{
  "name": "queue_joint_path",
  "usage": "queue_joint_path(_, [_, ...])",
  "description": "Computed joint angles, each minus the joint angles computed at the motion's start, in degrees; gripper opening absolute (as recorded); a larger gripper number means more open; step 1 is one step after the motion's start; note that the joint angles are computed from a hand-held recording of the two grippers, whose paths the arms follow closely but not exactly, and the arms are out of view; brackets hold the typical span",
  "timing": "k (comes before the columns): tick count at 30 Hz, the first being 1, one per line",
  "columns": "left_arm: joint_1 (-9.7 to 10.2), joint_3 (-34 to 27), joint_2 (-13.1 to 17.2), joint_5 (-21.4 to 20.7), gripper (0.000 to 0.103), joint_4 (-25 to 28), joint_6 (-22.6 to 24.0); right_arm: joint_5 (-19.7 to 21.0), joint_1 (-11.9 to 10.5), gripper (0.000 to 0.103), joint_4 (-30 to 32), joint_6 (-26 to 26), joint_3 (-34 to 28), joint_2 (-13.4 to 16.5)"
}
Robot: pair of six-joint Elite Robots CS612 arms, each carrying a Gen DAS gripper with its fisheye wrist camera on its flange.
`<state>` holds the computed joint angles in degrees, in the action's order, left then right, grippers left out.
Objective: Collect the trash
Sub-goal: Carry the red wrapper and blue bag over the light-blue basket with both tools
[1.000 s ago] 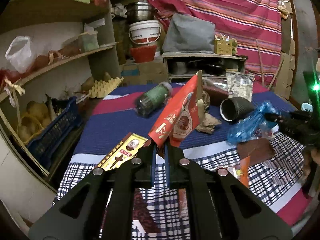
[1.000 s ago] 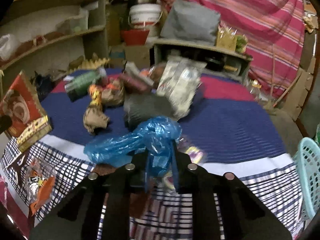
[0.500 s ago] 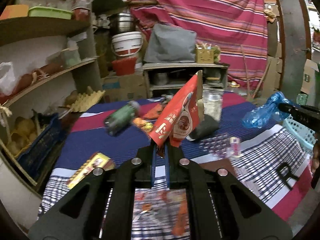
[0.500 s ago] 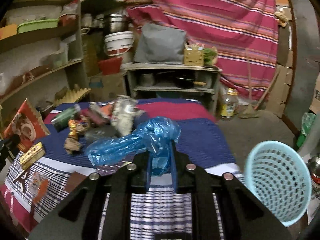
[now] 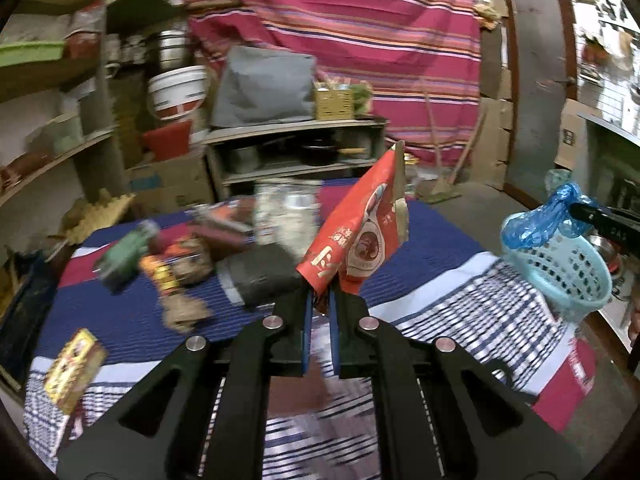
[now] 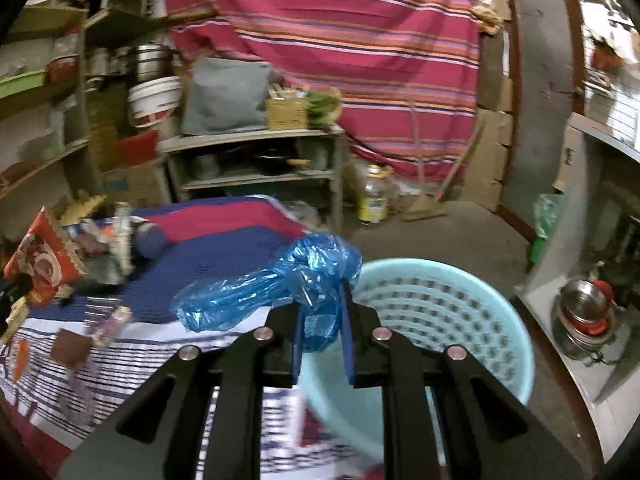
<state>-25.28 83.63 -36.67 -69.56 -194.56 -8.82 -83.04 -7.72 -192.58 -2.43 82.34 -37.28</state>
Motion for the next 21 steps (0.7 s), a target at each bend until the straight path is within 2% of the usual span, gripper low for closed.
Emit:
queue_joint_path(10, [-3.42,-9.18,4.64,-4.47,0.006,4.32,4.24,-3.47,-3.4,0.016,1.38,1.4,-0.49,0.71])
queue_joint_path(13, [-3.97,-11.97,5.99,-6.87,0.006,6.66,3.98,-3.38,-4.21,0.016,1.51,1.74,-0.62,0.88])
queue_joint_path(21, [-5.58,-18.09,9.29,-9.85,0.006,11.35,4.87,-3.15,-5.93,0.016,2.65,2.63,-1.67,2.16])
